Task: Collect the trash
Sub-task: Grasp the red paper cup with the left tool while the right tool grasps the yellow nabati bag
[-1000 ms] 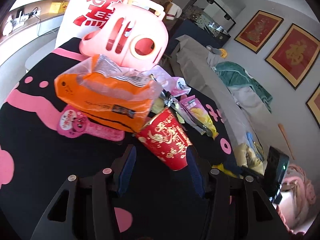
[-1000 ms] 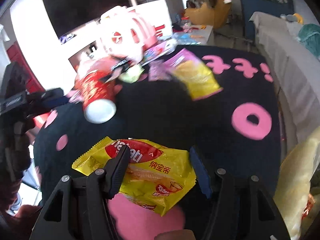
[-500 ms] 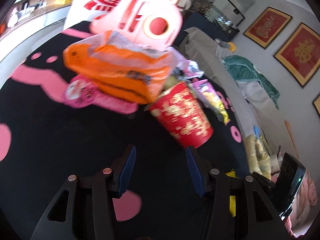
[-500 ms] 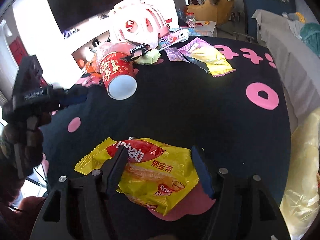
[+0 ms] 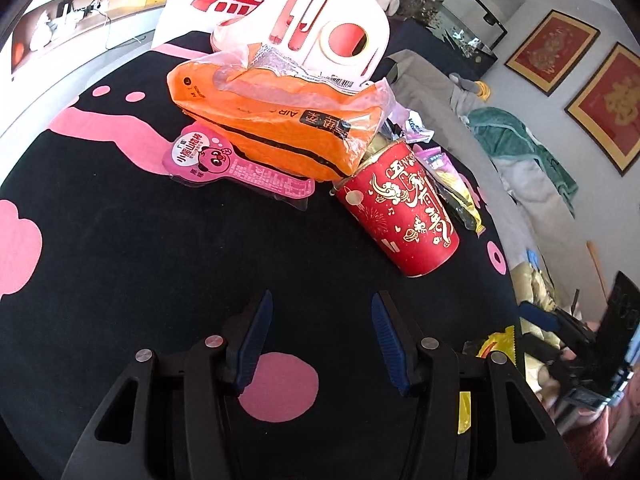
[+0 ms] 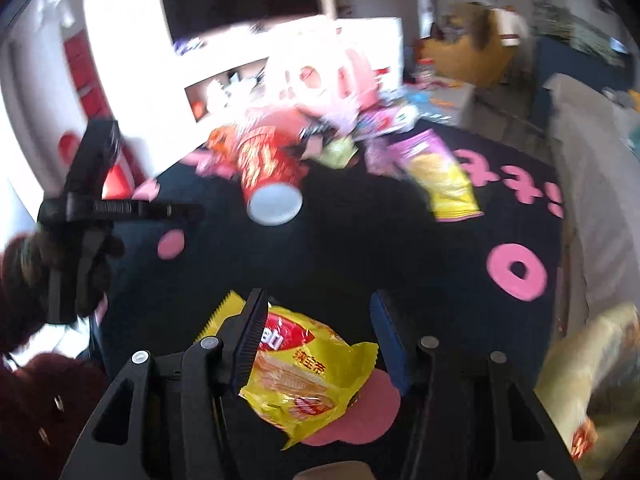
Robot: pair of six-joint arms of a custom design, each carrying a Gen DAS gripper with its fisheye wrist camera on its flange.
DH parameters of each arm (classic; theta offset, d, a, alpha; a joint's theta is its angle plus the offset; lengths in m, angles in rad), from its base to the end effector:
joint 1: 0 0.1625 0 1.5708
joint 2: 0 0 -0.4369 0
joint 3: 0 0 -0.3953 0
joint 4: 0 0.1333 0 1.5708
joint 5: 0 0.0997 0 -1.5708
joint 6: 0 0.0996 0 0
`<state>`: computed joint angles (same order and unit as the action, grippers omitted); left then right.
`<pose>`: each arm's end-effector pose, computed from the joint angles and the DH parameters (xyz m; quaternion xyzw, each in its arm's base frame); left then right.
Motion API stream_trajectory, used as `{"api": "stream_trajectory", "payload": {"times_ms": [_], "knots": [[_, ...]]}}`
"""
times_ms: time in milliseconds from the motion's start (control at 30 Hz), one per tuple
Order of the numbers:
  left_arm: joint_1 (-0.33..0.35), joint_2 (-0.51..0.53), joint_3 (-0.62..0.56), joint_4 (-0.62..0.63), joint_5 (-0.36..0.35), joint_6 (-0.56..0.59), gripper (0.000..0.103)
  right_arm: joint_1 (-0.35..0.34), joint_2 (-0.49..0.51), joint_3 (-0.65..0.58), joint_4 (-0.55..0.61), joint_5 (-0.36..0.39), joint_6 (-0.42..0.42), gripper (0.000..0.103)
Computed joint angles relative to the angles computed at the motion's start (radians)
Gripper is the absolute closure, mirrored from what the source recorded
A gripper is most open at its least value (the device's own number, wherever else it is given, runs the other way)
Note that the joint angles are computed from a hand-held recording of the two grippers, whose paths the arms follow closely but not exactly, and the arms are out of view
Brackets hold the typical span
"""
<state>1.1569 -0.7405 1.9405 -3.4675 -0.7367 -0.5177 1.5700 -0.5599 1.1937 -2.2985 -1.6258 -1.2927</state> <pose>-0.0457 -0.6190 0.1015 -0.1827 0.8510 -0.4498 0.2000 0.1272 -0.7974 0.0708 0.6000 -0.7981 0.0209 0.0502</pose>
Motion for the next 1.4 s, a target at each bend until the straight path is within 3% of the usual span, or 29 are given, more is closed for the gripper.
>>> {"api": "stream_trajectory", "payload": {"times_ms": [133,233,300,467,633,733,900,1033,1167,1400], "knots": [[0.014,-0.026,0.014,0.013,-0.056,-0.039,0.050,0.007,0.035,-0.029,0.032,-0.088,-0.028,0.052],[0.035,-0.044,0.005,0.025,-0.164,-0.080,0.050,0.001,0.009,0.039,-0.031,-0.129,-0.074,0.054],[0.034,-0.036,-0.023,0.018,-0.186,-0.066,0.050,-0.009,-0.023,0.091,-0.067,-0.129,-0.088,0.054],[0.028,0.009,-0.126,-0.010,-0.169,-0.059,0.050,-0.037,-0.079,0.151,-0.051,-0.108,-0.063,0.054],[0.039,0.064,-0.234,0.020,-0.074,-0.138,0.050,-0.056,-0.100,0.179,-0.069,-0.073,-0.027,0.055],[0.050,0.096,-0.276,0.016,-0.073,-0.159,0.045,-0.059,-0.110,0.207,-0.109,-0.064,-0.019,0.052],[0.061,0.112,-0.325,0.074,-0.104,-0.157,0.045,-0.054,-0.115,0.254,-0.192,-0.064,-0.026,0.052],[0.051,0.093,-0.307,0.112,-0.102,-0.161,0.048,-0.050,-0.122,0.243,-0.168,-0.053,0.016,0.052],[0.027,0.063,-0.255,0.131,-0.054,-0.099,0.051,-0.048,-0.145,0.239,-0.141,-0.008,0.007,0.048],[-0.023,-0.057,-0.076,0.222,-0.020,-0.031,0.051,-0.028,-0.147,0.229,-0.045,-0.079,-0.094,0.048]]}}
